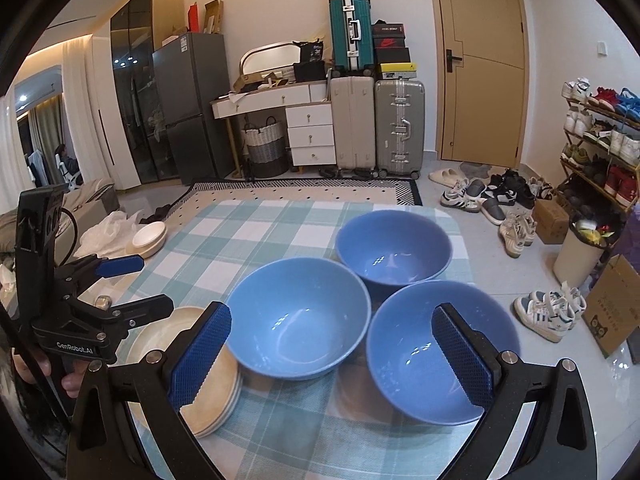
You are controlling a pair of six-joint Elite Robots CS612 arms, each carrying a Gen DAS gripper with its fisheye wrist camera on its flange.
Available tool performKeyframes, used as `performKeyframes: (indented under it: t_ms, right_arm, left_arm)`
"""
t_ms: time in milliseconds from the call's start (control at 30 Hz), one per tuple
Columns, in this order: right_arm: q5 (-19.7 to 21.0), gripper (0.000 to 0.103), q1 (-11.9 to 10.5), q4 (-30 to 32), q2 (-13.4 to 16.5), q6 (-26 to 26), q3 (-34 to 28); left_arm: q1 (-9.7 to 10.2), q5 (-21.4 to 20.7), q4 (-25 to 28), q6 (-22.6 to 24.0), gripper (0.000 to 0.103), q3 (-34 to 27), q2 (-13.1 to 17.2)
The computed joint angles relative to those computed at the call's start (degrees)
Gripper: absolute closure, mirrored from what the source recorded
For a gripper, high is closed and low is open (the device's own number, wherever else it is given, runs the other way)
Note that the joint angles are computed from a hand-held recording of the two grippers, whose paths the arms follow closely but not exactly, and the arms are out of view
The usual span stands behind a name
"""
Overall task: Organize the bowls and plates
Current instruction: 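Move the left tool toward a blue bowl while the right tool approaches another blue bowl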
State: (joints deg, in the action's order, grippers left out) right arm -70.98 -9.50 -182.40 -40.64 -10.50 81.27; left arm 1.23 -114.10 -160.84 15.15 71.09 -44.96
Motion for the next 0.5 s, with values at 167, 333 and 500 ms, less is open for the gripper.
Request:
performKeyframes:
  t_ms: [167,333,500]
  right_arm:
    - [0.2,0.001,-1.0,1.3,0.2,0.9,-1.2]
    - [0.3,0.001,-1.9,2.9,1.0,2.6,-3.4]
    - [-0.4,0.001,-2.3,4.9,2.1,3.7,-6.2]
  left_arm:
    - [-0.8,0.0,0.8,-0.1,0.002,-2.6,1.2]
    - [-1.61,0.2,1.8,-0.2,0.002,-5.5,2.4]
    - [-2.39,0.6,2.1,0.1,0.002,-8.0,3.5]
